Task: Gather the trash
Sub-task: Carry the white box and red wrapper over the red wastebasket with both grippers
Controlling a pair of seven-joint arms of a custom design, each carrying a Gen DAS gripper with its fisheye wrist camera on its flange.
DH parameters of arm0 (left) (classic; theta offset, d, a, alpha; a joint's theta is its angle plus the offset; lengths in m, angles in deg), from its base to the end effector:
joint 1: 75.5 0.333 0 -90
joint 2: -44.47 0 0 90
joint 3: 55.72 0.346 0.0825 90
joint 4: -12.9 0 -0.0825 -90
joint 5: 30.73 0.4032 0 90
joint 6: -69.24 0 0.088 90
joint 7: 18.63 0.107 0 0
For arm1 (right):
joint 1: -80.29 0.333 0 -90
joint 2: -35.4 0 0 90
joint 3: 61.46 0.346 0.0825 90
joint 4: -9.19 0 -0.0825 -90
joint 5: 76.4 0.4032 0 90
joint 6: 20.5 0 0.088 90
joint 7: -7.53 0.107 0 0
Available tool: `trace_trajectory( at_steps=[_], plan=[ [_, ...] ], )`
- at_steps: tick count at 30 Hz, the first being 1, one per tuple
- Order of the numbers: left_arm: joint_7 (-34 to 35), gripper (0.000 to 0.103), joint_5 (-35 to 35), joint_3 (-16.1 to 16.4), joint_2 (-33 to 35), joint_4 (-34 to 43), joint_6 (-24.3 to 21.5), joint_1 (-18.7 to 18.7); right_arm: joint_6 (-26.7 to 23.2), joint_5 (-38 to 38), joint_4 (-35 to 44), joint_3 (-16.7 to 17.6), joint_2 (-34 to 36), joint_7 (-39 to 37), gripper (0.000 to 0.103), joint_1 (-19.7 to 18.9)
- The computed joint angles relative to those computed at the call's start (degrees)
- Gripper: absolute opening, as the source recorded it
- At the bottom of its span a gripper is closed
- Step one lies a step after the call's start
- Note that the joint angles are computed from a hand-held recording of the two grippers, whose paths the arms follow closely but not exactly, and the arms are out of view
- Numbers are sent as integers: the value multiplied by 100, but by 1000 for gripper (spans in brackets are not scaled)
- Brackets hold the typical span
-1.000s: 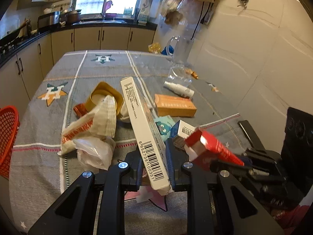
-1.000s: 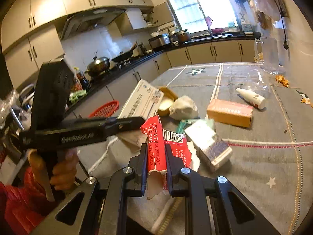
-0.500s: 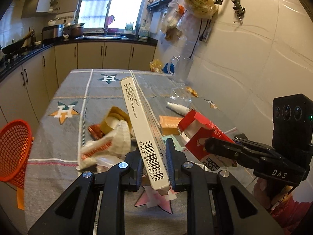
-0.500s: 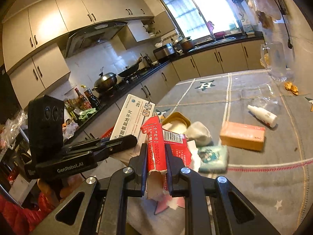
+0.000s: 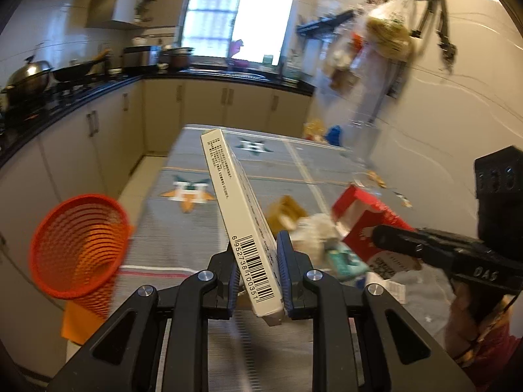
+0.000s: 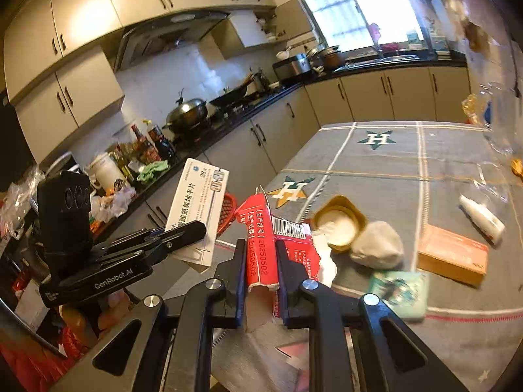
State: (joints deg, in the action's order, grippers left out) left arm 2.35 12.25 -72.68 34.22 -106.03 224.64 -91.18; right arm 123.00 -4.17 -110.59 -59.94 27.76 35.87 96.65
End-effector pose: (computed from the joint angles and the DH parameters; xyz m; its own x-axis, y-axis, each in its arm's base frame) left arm 0.4567 -0.3355 0.6129 -0.0416 -0.9819 0.1850 -0.5859 -0.1260 -0.8006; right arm 0.5437 0.1690 0.5612 0.6284 -0.6591 -0.4131 -0.6196 -0.1030 -0.7781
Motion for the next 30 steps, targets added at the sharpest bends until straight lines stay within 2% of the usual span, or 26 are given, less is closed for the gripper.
trace_trajectory(
  at_steps=[6,14,24,30],
  plan=[
    [-254,20,104,102,-479,-478,-315,248,-334,-567,741,196,546,614,17,108],
    [-267,20,2,320,-812,-968,-592,626,-405,-1367,1928,581,1466,1290,17,393],
    [-135,20,-265,649,-736,-1313,-415,991,-654,-2651,3904,868,3156,2597,18,813],
    [-17,21,-381,664,-583,-1363,-349,1099,-1027,-3218,5045,935,4148,3424,19,968]
  ],
)
